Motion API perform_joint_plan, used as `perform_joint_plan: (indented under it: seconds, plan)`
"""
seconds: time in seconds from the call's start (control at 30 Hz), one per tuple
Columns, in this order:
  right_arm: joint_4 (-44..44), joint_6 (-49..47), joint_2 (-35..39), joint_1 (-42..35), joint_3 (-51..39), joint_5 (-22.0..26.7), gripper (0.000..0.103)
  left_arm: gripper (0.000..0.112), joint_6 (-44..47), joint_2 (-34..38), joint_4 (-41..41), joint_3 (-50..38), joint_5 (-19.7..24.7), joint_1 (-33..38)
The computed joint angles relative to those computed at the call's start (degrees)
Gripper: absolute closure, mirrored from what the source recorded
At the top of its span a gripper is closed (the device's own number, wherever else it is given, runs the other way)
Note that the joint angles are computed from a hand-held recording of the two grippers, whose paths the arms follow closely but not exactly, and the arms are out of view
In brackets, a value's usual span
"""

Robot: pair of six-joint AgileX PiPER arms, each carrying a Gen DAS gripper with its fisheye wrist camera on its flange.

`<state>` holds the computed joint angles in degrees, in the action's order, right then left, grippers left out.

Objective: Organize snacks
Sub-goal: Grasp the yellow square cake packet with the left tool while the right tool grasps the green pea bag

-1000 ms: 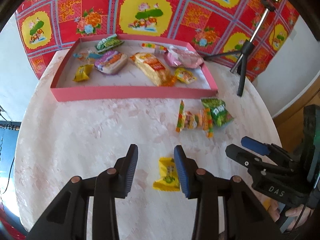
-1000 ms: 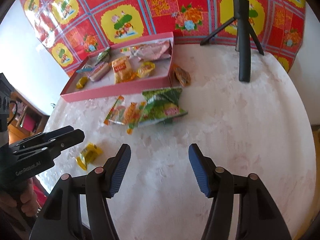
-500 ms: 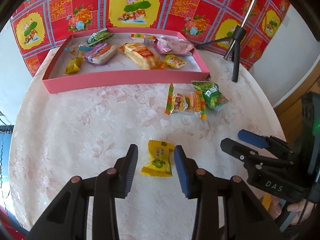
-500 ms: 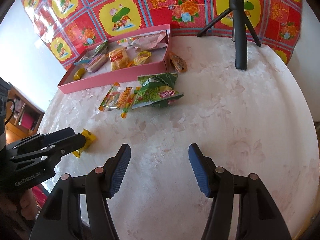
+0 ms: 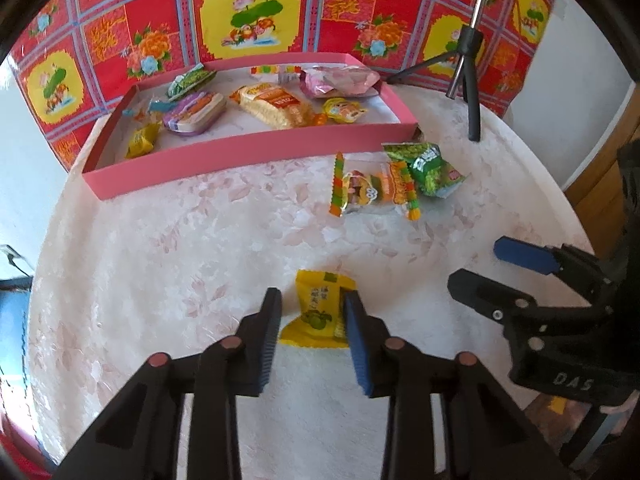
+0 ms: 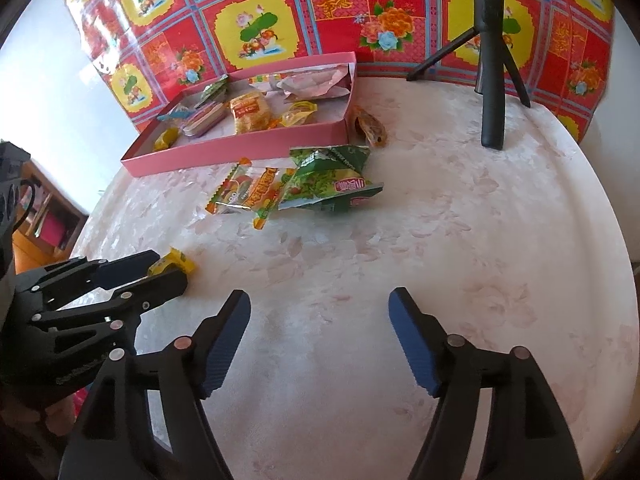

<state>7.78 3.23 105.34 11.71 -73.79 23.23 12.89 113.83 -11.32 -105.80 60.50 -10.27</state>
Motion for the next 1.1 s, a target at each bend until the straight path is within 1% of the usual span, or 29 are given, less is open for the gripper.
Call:
perform_joint_plan:
  seconds: [0.13,0.3,0.4,0.47,0.53,0.57,0.6,0.7,0.8,0.97,1.1]
  plan:
    - [2.34,-2.38,-0.14,-0.41,0.33,-0.32,0.027,0.082,0.39,0.14,-1.12,-0.06,-0.21,0.58]
    - [0.5,-2.4,0.18,0.56,0.27,-0.77,0.018,0.082,-0.41,0.53,-1.76,-0.94,-0.05,1.73]
    - [-1.52,-0.45,0.59,0.98,-0.67,0.22,0.018,0.083,-0.64,0.52,-2.33,-1.33,-0.33,2.8]
    - [1.11,-1.9,0.77,0.33,-1.39,1.2,0.018,0.083,-0.82,0.6,-2.61,-1.65,-0.41,3.46]
    - [9.13,-7.82,0.95,-1.26,-2.39,2.75,0.022,0.083,-1.23,0.93,-2.84,-2.33,-0.18,4.17]
    - [10.56,-9.11,0.82,-1.52,-2.45,2.67,0.024,0.083,-1.32,1.07,-3.06,-2.59,-0.1,4.54]
    - [9.69,-8.79,0.46,-1.42,-2.35,1.77,0.024,0.082,-1.36,1.2,-3.28,-2.81,0.0,4.91]
    - [0.67,-1.58,-0.33,0.01,-3.03,-0.17,0.025,0.082,-1.26,1.3,-3.81,-2.94,-0.07,5.77]
    - [-2.51,2.68,0.08,0.09,-5.13,-0.52,0.031,0.082,-1.28,1.56,-4.47,-3.26,-0.06,6.58]
    - [-6.11,8.95,3.14,-0.05,-10.59,1.64,0.041,0.082,-1.44,2.07,-5.0,-4.14,0.02,7.59]
    - [-5.09,10.22,6.38,-0.46,-15.17,4.33,0.047,0.082,-2.0,3.38,-5.2,-6.54,0.97,8.35]
